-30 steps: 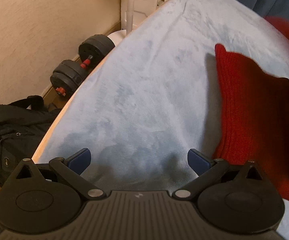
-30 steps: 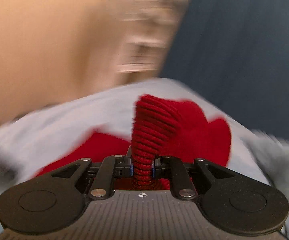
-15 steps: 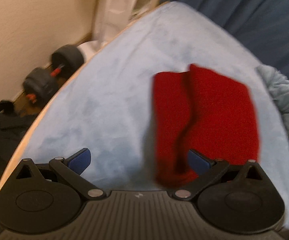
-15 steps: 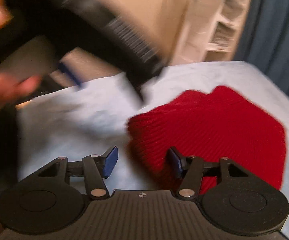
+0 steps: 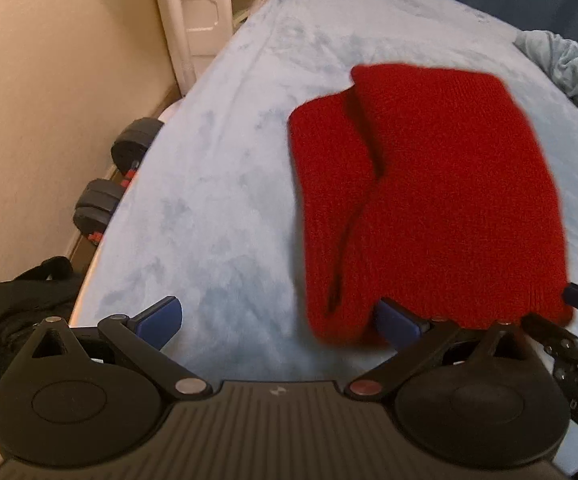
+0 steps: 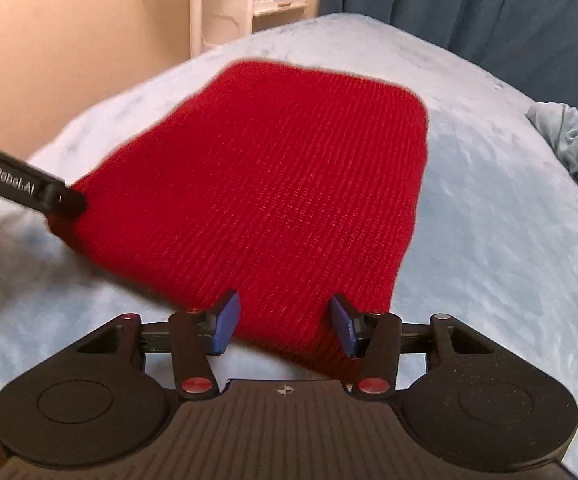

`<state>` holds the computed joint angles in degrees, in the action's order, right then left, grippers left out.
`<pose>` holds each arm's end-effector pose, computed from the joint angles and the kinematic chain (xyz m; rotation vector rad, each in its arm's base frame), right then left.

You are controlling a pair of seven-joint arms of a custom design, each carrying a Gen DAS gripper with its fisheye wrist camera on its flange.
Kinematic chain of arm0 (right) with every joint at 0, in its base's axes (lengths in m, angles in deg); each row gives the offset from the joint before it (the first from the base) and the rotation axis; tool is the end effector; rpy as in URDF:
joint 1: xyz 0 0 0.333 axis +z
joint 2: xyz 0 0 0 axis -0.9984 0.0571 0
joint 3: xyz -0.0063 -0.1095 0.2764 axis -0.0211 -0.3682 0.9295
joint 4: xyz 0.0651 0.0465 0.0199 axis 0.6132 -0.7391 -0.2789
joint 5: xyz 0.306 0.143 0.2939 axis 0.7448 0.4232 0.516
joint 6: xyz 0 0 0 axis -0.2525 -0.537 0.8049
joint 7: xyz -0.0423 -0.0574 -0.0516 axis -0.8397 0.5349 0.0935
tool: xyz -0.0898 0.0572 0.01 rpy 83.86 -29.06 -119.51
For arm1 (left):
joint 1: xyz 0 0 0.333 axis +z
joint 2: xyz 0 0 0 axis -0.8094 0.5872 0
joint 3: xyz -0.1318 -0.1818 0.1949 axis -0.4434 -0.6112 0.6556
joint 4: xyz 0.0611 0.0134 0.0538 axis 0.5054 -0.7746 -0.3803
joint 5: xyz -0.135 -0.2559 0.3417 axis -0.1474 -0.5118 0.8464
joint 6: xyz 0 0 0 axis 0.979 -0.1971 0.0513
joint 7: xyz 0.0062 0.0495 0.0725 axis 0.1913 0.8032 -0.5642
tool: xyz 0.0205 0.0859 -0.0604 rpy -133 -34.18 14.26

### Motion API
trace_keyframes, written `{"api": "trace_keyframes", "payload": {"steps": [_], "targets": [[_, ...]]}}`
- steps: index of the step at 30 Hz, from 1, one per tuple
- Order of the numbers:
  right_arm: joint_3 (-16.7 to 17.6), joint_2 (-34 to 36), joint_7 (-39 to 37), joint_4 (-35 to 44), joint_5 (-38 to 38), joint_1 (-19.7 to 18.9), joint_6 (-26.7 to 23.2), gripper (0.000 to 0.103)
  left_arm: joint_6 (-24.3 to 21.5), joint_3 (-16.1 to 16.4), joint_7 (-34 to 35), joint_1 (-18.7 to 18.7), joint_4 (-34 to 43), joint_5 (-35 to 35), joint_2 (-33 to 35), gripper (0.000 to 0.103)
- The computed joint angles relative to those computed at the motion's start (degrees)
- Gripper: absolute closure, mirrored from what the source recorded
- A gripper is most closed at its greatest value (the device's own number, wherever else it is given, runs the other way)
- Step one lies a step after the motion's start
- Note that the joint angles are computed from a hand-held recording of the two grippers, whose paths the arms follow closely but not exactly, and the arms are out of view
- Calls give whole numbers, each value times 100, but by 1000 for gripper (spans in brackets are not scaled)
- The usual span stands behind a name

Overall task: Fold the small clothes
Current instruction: 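Grasp the folded cardigan's end with both grippers and fold it over toward the collar, then release the cardigan and pull both grippers back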

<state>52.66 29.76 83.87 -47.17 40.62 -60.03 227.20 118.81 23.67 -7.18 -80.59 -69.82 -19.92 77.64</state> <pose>0.5423 0.3508 0.3562 -1.9905 1.6276 -0.6758 0.6418 -0.4082 0.3467 -1.8045 2.0108 -0.5003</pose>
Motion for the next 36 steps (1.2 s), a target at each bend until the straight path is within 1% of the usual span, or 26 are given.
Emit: {"api": "trace_keyframes", "payload": {"steps": [1,4,6,8,11,13,16,19,23,28,32,36], "targets": [[29,-195,39,-143,81,13,-13,48,-32,-29,18,-6,-191,-6,-198,0],[192,-776,52,-595,390,-47,-90,33,-130,-129,1,-43,-658,84,-676,0],[382,-1155,112,-870,486,-76,-331,33,-93,-205,-172,-49,-1035,169,-1029,0],[598,-1561,293,-1136,349,-139,-490,33,30,-315,-358,18,-1428,133,-1388,0],[924,-2120,881,-1529,15,-294,-548,30,141,-467,-682,76,-1895,201,-1843,0],[1030,-2409,936,-1751,124,-357,-463,30,182,-569,-827,109,-2104,318,-2074,0],[1286,-2804,1110,-2007,173,-477,-521,30,176,-712,-1075,142,-2361,566,-2367,0],[1455,-3092,1291,-2229,257,-574,-462,30,199,-864,-1105,199,-2594,569,-2612,0],[1489,-3286,1229,-2405,655,-611,-311,30,223,-997,-1063,264,-2757,434,-2781,0],[1621,-3404,1233,-2501,896,-757,-267,30,198,-1071,-1129,311,-2796,536,-2827,0],[1669,-3343,1161,-2472,1047,-809,-253,30,154,-1084,-1076,327,-2755,449,-2790,0],[1638,-3182,1030,-2396,1157,-814,-243,30,97,-1056,-931,341,-2649,348,-2656,0]]}}
